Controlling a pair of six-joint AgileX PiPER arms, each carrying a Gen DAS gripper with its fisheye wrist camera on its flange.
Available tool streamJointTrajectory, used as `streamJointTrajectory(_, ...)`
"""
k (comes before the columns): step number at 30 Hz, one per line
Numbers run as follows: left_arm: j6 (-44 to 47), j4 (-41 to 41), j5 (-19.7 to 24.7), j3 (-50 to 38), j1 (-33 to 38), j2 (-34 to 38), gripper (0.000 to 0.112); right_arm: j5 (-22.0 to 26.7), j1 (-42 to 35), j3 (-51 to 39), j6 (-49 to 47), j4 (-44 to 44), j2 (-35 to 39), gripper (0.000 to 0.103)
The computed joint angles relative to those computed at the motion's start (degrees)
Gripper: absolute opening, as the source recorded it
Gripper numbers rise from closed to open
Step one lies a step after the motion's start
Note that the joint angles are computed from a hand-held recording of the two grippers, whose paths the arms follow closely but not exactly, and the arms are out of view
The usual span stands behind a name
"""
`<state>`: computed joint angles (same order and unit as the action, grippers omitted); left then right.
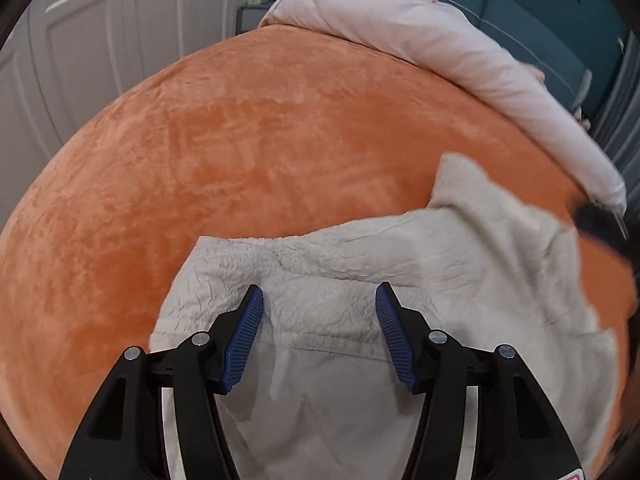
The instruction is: Fold large clothes
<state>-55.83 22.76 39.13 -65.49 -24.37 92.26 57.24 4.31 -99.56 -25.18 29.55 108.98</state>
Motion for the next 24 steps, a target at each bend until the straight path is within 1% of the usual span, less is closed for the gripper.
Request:
streamJointTrajectory(2, -5.1, 6.7, -0.9, 2.5, -2.3, 0.7, 0.057, 0.2, 2.8, -6.7, 3.6, -3.3, 6.2, 0.055)
streamJointTrajectory(4, -9.8, 11.4, -2.2, 4.1, -3.4, 1.6, 0.057, 2.5, 5.3, -14.4, 7.8, -6.9, 13.1, 0.054)
streamJointTrajectory(5, -12.4, 14.0, -2.3, 4.9, -4.2, 1.7, 0.057, 3.6, 6.0, -16.9, 9.0, -7.9, 15.3, 0.047)
streamJointTrajectory(6, -15.4, 16.7, -2.2, 5.8, -5.2, 1.6, 0.057, 4.2, 6.9, -19.1, 9.8, -9.0, 17.5, 0.016)
streamJointTrajectory(7, -16.9, 18.1, -2.3, 6.3, -5.6, 1.6, 0.057, 3.7, 6.7, -19.1, 8.9, -8.4, 17.6, 0.006)
streamJointTrajectory(8, -18.7, 19.7, -2.8, 7.1, -5.8, 1.4, 0.057, 2.2, 5.5, -17.7, 7.3, -5.4, 16.7, 0.006)
streamJointTrajectory(9, -20.0, 20.7, -3.7, 7.8, -5.7, 1.3, 0.057, -0.2, 3.0, -16.2, 6.2, -0.2, 15.8, 0.005)
streamJointTrajectory(10, -20.8, 21.3, -4.4, 8.3, -5.6, 1.1, 0.057, -0.3, 0.8, -16.6, 6.6, 2.9, 16.9, 0.005)
streamJointTrajectory(12, -20.7, 21.3, -4.4, 8.0, -5.5, 1.5, 0.057, 1.6, -1.3, -17.9, 7.2, 3.3, 20.5, 0.006)
streamJointTrajectory(13, -20.8, 21.5, -4.2, 8.0, -5.6, 1.6, 0.057, 0.7, -2.2, -16.2, 6.2, 5.3, 19.9, 0.008)
streamJointTrajectory(15, -20.7, 21.3, -4.5, 8.1, -5.4, 1.5, 0.057, -6.1, -3.9, -7.9, 4.8, 10.3, 14.0, 0.009)
streamJointTrajectory(16, -20.7, 21.2, -4.4, 8.0, -5.5, 1.5, 0.057, -10.8, -5.3, -2.4, 3.8, 13.5, 9.9, 0.010)
streamJointTrajectory(17, -20.5, 21.1, -4.4, 7.9, -5.5, 1.5, 0.057, -13.2, -7.7, 1.8, 1.5, 18.4, 6.6, 0.010)
streamJointTrajectory(18, -20.2, 20.8, -3.9, 7.4, -5.7, 1.6, 0.057, -13.4, -10.8, 5.0, 1.2, 21.0, 3.6, 0.010)
streamJointTrajectory(19, -19.4, 20.3, -3.8, 7.3, -5.4, 1.5, 0.057, -11.7, -13.1, 6.3, 0.3, 21.3, 2.2, 0.010)
streamJointTrajectory(20, -18.2, 19.6, -3.3, 6.9, -5.4, 1.3, 0.057, -10.2, -14.9, 7.3, 0.1, 19.4, 0.7, 0.010)
streamJointTrajectory(21, -14.8, 17.6, -1.0, 5.2, -5.7, 0.9, 0.057, -8.9, -16.8, 9.2, -1.3, 16.0, -1.6, 0.010)
streamJointTrajectory(22, -12.2, 15.9, 0.7, 3.9, -6.1, 0.1, 0.057, -8.5, -18.5, 11.7, -3.5, 13.3, -4.0, 0.010)
streamJointTrajectory(24, -9.4, 14.3, 1.8, 1.2, -7.5, -2.8, 0.057, -8.7, -22.3, 17.8, -9.5, 10.2, -8.1, 0.012)
